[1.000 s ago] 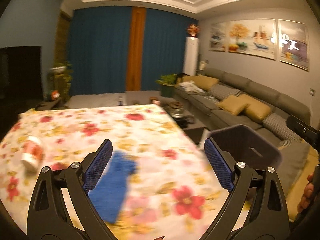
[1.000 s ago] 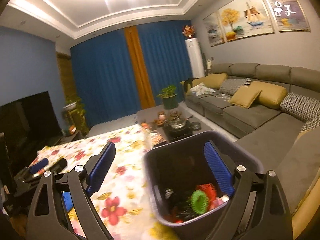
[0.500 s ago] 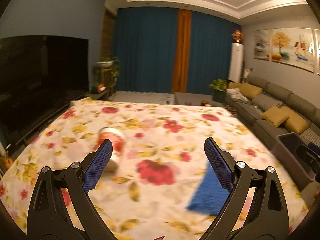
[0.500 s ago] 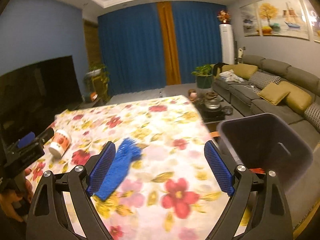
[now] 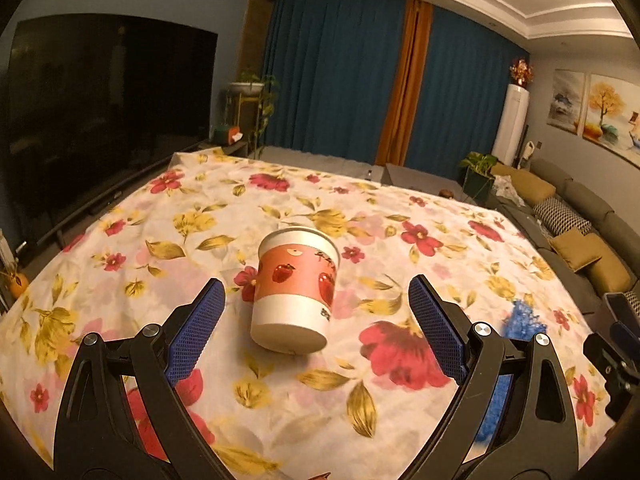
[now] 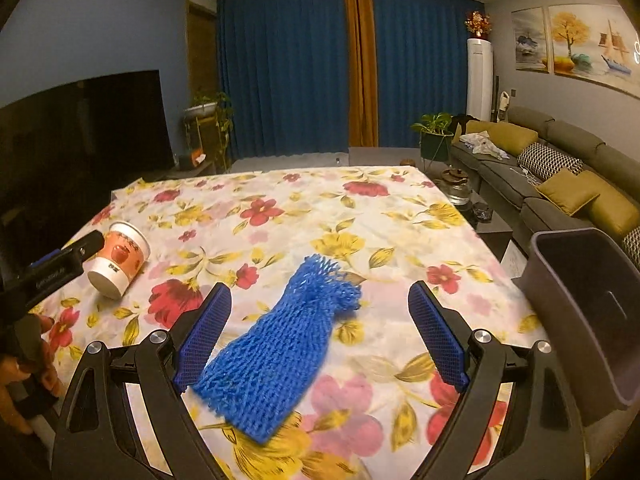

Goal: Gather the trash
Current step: 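Grasp the white-and-orange paper cup with the left tool while the right tool grasps the blue mesh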

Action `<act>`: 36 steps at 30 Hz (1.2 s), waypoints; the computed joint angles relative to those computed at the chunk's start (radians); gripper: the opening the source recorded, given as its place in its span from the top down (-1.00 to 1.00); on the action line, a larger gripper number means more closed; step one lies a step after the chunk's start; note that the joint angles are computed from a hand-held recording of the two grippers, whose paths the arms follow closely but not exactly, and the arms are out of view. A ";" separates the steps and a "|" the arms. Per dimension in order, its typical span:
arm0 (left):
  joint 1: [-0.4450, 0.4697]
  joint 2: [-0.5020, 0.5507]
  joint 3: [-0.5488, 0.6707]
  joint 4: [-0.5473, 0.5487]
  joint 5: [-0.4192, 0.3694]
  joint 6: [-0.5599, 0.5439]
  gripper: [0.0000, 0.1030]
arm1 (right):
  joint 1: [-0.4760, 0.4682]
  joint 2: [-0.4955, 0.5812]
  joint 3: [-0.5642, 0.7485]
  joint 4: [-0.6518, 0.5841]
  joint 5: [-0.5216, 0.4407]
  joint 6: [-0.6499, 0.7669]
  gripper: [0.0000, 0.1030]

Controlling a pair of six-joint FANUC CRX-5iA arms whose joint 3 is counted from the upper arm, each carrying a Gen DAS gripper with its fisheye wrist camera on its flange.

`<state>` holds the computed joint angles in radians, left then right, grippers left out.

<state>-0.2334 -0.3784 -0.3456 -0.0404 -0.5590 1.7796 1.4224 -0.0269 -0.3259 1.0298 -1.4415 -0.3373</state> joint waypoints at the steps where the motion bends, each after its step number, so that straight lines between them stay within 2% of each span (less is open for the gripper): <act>1: 0.001 0.008 0.003 0.006 0.001 -0.006 -0.77 | -0.007 0.003 0.003 -0.005 0.011 0.005 -0.69; 7: 0.018 0.070 0.027 0.048 -0.021 -0.067 -0.77 | -0.032 0.017 0.016 -0.028 0.045 0.026 -0.69; 9: 0.043 0.082 0.014 0.124 -0.027 -0.122 -0.74 | -0.038 0.021 0.020 -0.036 0.052 0.035 -0.69; 15: 0.085 0.106 -0.017 0.293 -0.049 -0.260 -0.40 | -0.058 0.034 0.031 -0.069 0.075 0.055 -0.69; 17: 0.091 0.110 -0.024 0.325 -0.054 -0.284 -0.17 | -0.064 0.039 0.037 -0.086 0.081 0.069 -0.69; 19: 0.103 0.113 -0.043 0.391 -0.054 -0.338 -0.05 | -0.067 0.043 0.041 -0.100 0.086 0.077 -0.69; 24: 0.112 0.098 -0.081 0.466 -0.028 -0.406 -0.03 | -0.084 0.048 0.055 -0.147 0.113 0.107 -0.69; 28: 0.098 0.056 -0.101 0.445 0.006 -0.415 -0.03 | -0.104 0.043 0.063 -0.197 0.146 0.130 -0.63; 36: 0.090 -0.073 -0.184 0.591 0.086 -0.521 -0.03 | -0.141 0.046 0.093 -0.310 0.181 0.189 -0.49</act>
